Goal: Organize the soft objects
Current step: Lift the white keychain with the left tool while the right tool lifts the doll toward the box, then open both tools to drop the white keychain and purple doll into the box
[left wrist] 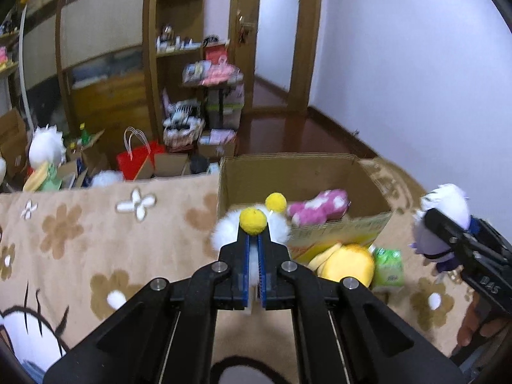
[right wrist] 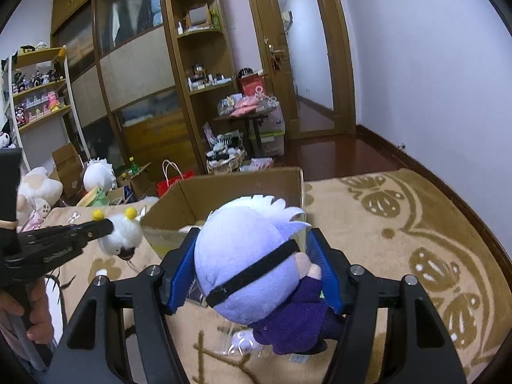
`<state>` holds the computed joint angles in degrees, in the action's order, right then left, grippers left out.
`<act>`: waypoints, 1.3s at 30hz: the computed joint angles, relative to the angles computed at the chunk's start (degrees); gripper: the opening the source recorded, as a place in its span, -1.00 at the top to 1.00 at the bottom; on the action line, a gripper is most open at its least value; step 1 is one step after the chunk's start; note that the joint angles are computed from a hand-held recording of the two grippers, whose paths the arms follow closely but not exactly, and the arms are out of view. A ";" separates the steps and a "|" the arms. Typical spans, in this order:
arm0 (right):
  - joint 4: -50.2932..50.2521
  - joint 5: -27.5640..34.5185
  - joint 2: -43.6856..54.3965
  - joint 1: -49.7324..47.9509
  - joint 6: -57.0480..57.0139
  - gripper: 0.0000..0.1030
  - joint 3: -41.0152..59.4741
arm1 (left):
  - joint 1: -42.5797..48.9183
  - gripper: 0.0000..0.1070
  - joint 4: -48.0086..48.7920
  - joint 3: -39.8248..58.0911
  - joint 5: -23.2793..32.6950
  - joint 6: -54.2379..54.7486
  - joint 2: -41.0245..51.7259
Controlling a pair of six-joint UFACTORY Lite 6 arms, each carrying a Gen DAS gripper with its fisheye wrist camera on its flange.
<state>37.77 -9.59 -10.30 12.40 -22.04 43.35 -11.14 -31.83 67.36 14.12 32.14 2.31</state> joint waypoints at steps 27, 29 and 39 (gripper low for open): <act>-41.86 1.99 26.43 -4.46 34.02 -0.39 28.62 | -3.55 0.91 15.30 31.91 1.68 -15.88 26.18; -43.92 1.50 28.12 -4.48 36.21 -0.40 29.48 | -3.51 0.90 17.31 33.77 2.69 -18.01 28.53; -53.68 0.84 33.75 -4.85 45.51 -0.51 32.53 | -4.06 0.82 29.02 35.99 5.25 -27.73 33.80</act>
<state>-15.90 -8.75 23.45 7.55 23.46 75.88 -15.19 -2.81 103.36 19.38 4.41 36.11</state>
